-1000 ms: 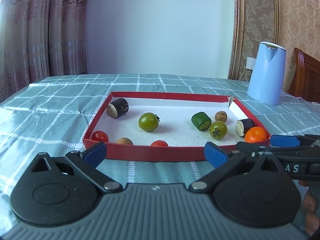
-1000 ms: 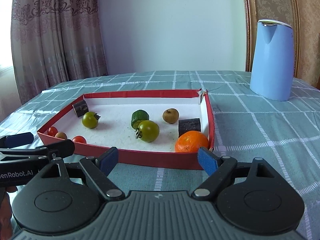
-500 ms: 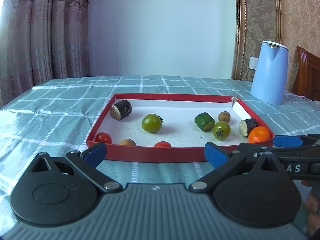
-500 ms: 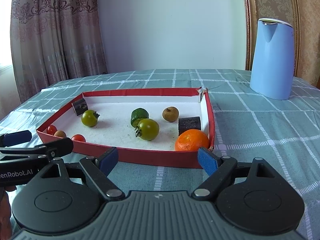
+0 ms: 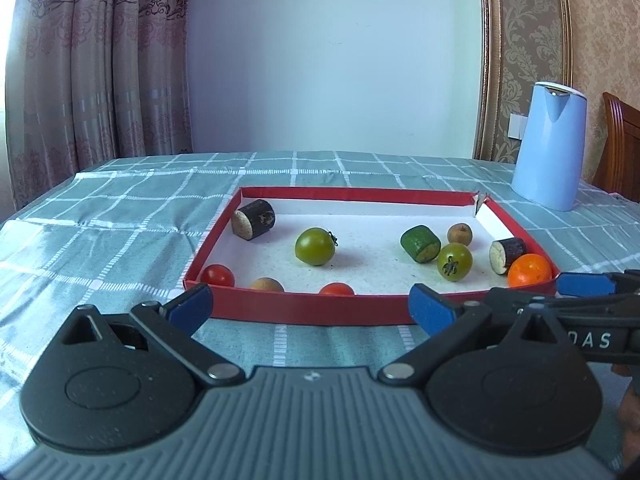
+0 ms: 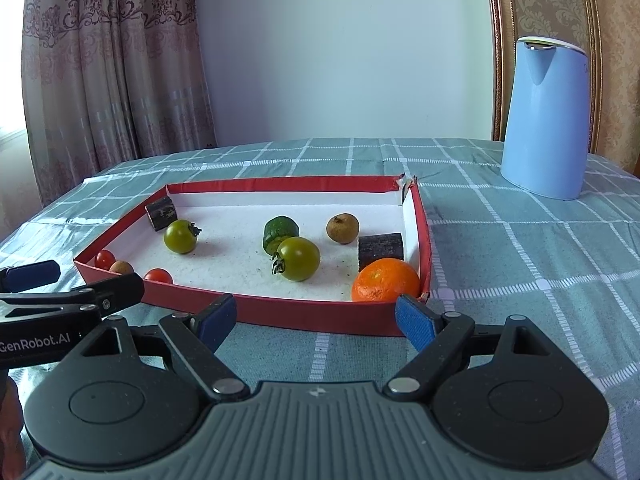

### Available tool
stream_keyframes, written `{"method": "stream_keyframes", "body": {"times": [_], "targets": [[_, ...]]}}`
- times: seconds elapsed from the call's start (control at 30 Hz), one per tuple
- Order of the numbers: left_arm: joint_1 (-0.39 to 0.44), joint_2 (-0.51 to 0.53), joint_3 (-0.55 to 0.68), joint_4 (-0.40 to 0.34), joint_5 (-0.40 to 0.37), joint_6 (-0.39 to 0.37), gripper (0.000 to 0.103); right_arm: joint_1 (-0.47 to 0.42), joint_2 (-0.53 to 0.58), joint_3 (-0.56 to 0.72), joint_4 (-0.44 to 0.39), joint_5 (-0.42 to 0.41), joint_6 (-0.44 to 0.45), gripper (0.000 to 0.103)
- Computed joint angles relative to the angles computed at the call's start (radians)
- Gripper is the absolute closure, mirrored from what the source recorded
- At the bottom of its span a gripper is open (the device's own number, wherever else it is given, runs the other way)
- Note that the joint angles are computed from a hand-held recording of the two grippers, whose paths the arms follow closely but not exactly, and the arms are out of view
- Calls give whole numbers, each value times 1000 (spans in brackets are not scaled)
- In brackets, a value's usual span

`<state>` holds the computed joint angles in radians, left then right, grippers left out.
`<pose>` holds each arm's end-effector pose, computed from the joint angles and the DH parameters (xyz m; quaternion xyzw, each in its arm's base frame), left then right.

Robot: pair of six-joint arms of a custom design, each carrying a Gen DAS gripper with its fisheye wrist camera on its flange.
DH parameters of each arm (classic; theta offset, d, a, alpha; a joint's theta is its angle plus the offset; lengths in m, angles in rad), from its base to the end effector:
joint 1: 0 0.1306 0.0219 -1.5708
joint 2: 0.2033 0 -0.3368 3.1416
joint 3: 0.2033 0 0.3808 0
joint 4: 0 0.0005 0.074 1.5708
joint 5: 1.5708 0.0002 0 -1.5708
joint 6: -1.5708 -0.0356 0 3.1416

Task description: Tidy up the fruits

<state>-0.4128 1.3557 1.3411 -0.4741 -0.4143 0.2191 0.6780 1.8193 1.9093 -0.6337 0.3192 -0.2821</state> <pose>0.4569 -0.1850 0.4116 -0.0243 0.8452 0.0110 0.5339 0.5060 0.3926 0.4119 -0.0926 0.8585 0.1012 0.4941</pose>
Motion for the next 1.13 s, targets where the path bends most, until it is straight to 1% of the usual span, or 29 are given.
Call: {"method": "stream_keyframes", "body": {"times": [0.5, 0.6, 0.77, 0.87, 0.9, 0.93, 0.97, 1.07, 1.13], "targets": [[-3, -2, -5, -4, -36, 1, 0, 2, 3, 3, -3, -5, 8, 16], [-2, -13, -17, -7, -20, -2, 0, 2, 3, 3, -4, -8, 11, 16], [-1, -34, -40, -1, -16, 9, 0, 4, 3, 3, -7, -10, 21, 16], [9, -45, -46, -28, 21, 27, 0, 5, 6, 8, -22, -11, 28, 16], [13, -47, -47, -39, 37, 35, 0, 5, 8, 14, -53, -23, 30, 16], [17, -47, -45, -55, 50, 46, 0, 5, 8, 14, -53, -23, 30, 16], [21, -44, -41, -69, 61, 55, 0, 8, 11, 18, -77, -22, 38, 16], [27, -35, -28, -95, 72, 74, 0, 15, 9, 13, -82, -6, 56, 16], [24, -29, -20, -110, 63, 73, 0, 19, 7, 8, -86, 7, 64, 16]]}}
